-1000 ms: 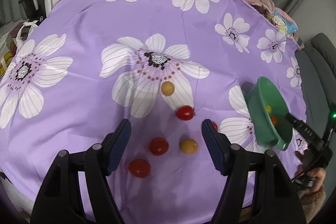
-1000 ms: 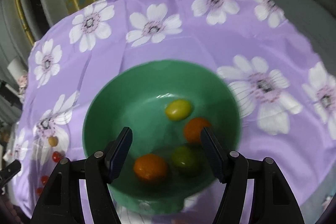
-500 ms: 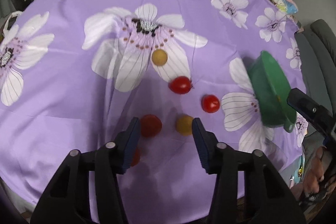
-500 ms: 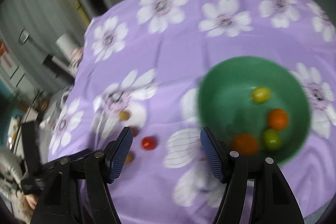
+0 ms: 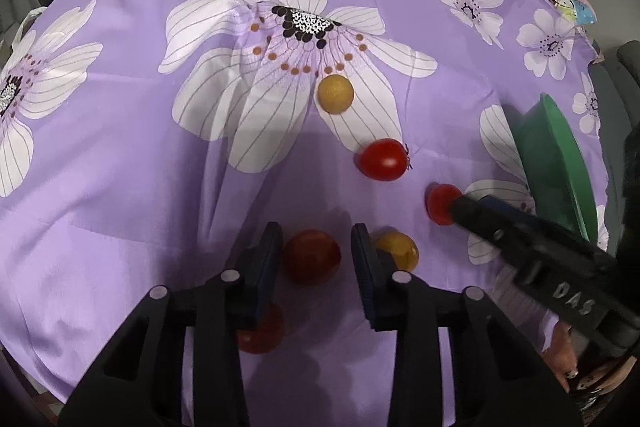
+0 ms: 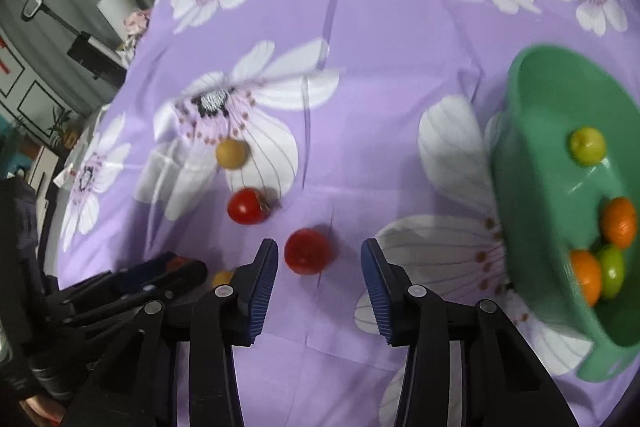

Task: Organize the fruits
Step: 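Close the right gripper on a red cherry tomato and lift it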

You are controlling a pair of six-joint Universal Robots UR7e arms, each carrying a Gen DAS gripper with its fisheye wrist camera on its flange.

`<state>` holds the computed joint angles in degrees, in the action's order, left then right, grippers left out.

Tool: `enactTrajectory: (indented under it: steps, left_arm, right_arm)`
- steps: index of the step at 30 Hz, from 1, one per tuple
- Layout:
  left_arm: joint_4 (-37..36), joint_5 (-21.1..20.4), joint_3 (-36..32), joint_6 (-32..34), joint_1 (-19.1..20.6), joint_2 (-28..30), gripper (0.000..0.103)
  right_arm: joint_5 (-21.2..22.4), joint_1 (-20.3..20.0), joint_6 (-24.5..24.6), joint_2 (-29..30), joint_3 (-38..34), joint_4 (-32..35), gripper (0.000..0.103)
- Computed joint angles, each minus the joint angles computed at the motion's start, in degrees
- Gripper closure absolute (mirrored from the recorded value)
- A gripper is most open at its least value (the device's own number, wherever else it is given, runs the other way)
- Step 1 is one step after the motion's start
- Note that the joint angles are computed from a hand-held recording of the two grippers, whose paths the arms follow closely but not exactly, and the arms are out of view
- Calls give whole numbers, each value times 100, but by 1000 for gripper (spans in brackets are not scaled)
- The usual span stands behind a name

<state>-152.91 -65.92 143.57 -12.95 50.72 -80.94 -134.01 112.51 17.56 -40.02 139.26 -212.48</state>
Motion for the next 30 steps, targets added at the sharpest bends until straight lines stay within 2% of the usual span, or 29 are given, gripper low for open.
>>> enactTrajectory:
  steps: [5,11,13,22,30]
  left_arm:
    - [-92,78,47,-26,-13,-5,75]
    - [-112,93,106,-156,-76,-65,76]
    - [-109,95,109,-161,-122,-80,76]
    - [-229,135,195,-191,-414,-262,76]
    - [-381,110,235,-189,-769,-471,76]
  right_arm:
    - [57,-118,16,110,-38,72,60]
    - [18,-111,-65,164,-72,36,66]
    - [56,-113,-106,184,-88,48,74]
    - [130,-102,-148,208,31,-352,75]
    - [128,182,-250,23,260,-930,75]
